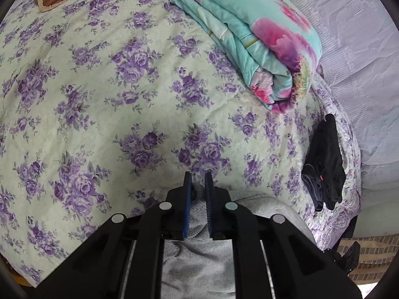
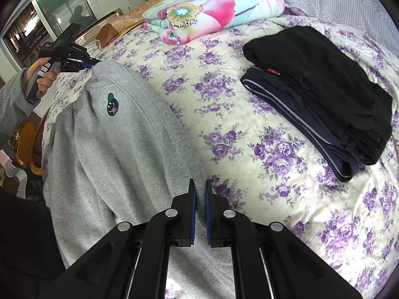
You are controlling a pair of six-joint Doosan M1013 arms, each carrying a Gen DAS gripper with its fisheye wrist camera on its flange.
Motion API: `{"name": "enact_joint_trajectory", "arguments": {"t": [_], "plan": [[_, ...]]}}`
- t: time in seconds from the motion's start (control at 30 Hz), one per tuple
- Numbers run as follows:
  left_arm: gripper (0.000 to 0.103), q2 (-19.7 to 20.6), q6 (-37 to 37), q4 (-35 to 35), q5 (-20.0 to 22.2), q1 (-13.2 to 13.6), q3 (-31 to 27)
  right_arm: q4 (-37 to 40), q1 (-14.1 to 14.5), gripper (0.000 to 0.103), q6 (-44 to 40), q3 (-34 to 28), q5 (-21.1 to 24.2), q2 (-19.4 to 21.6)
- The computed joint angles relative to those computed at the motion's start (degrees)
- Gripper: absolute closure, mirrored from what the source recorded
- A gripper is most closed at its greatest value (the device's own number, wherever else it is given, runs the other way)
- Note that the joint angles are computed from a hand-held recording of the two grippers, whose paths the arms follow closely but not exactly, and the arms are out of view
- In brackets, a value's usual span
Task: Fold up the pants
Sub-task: 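Lift the folded sweatpants and fold them over toward the waistband with both grippers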
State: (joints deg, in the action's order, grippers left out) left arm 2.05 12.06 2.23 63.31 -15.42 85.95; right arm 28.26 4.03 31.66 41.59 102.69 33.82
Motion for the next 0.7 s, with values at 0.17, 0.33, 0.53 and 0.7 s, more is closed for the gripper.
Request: {"name": "enact_joint_trajectory", "arguments": {"t": [0.17, 0.33, 0.53, 0.7], "plan": [[0.096, -2.7, -1.7, 1.0, -2.0, -1.1, 1.6, 1.3, -1.4, 0.097, -1.5, 4.8, -1.7, -4.4], [0.096, -3.8, -3.1, 1.2, -2.2, -2.4, 2.0, 1.3, -2.2, 0.097, -2.0, 8.7, -3.2, -7.6], [0.063, -4.3, -7.4, 1.1, -1.5, -4.3, 2.2, 1.3, -2.9, 0.097, -2.8, 12.5, -4.1, -10.4], [0.056, -3.6, -8.5, 0.9, -1.8, -5.4, 2.2, 1.6, -3.2, 0.097, -3.0, 15.0, -4.8, -12.1]]}}
